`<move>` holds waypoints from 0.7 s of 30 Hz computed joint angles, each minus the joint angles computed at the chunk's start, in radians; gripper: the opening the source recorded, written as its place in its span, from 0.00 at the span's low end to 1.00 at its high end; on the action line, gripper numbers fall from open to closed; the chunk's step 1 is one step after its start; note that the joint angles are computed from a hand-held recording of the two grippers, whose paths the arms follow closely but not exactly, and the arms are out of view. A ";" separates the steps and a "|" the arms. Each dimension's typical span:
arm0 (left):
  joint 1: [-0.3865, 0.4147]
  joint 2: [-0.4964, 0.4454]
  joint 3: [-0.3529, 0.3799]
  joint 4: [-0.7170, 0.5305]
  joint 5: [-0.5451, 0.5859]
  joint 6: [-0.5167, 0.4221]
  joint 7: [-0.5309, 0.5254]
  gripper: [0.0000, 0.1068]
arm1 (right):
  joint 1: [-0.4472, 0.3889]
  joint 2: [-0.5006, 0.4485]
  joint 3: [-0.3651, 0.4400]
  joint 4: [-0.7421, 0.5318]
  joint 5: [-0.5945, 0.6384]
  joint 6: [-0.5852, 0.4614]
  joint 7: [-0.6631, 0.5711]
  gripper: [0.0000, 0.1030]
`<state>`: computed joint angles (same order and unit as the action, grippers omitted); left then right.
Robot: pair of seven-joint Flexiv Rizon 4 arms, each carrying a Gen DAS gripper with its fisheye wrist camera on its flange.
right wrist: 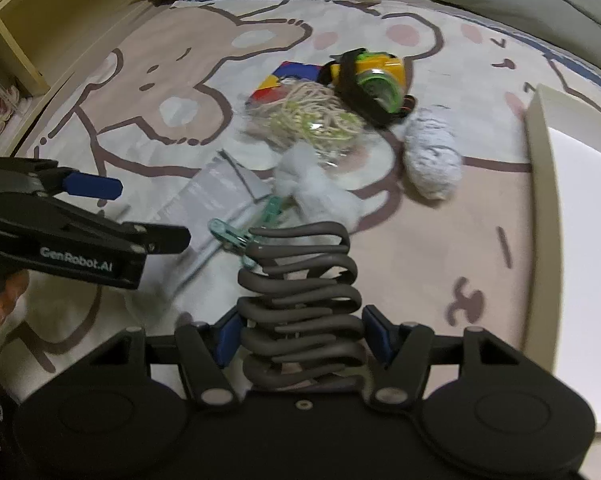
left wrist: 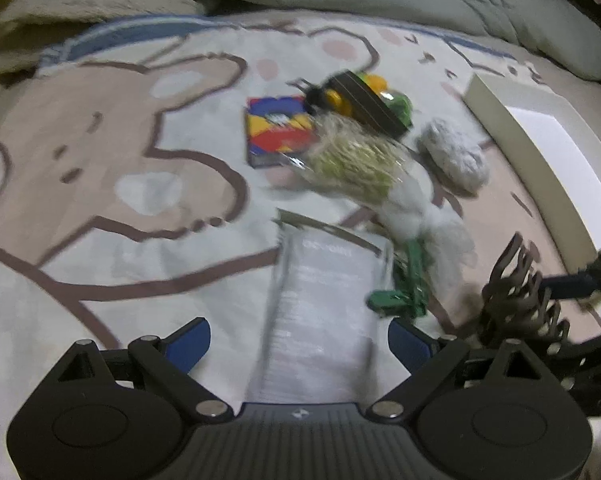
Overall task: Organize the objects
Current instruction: 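Grasp the grey coiled spring with the right tool while the left tool reaches the grey packet, then grasp the grey acoolid packet with the left tool and lift it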
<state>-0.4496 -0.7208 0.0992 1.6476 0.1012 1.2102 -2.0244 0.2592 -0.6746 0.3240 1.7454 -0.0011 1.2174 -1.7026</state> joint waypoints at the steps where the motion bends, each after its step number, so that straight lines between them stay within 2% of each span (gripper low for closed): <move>1: 0.017 -0.003 -0.023 0.003 -0.011 0.004 0.020 0.89 | -0.005 0.003 -0.001 0.003 0.000 0.000 -0.004 0.62; 3: 0.029 -0.013 -0.043 -0.005 -0.025 -0.005 0.047 0.89 | -0.017 0.005 -0.003 0.004 0.005 -0.004 -0.008 0.62; 4: 0.040 -0.016 -0.062 -0.007 -0.039 -0.016 0.070 0.85 | -0.025 0.004 -0.002 0.002 0.009 -0.010 -0.009 0.62; 5: 0.060 -0.017 -0.091 -0.002 -0.062 -0.026 0.097 0.83 | -0.029 0.003 -0.004 0.000 0.012 -0.014 -0.010 0.62; 9: 0.122 -0.017 -0.197 0.023 -0.170 -0.053 0.204 0.82 | -0.039 0.002 -0.016 0.001 0.012 -0.019 -0.010 0.62; 11: 0.085 -0.022 -0.160 0.007 -0.174 -0.069 0.186 0.82 | -0.051 0.002 -0.008 -0.004 0.022 -0.031 -0.018 0.62; 14: 0.021 -0.044 -0.075 -0.039 -0.159 -0.106 0.067 0.82 | -0.059 0.004 -0.002 -0.008 0.036 -0.037 -0.026 0.62; 18: 0.015 -0.060 -0.057 -0.067 -0.160 -0.110 -0.037 0.81 | -0.058 0.006 -0.003 -0.009 0.043 -0.037 -0.032 0.62; 21: 0.006 -0.064 -0.041 -0.085 -0.133 -0.127 -0.080 0.69 | -0.055 0.004 -0.007 -0.011 0.044 -0.030 -0.037 0.62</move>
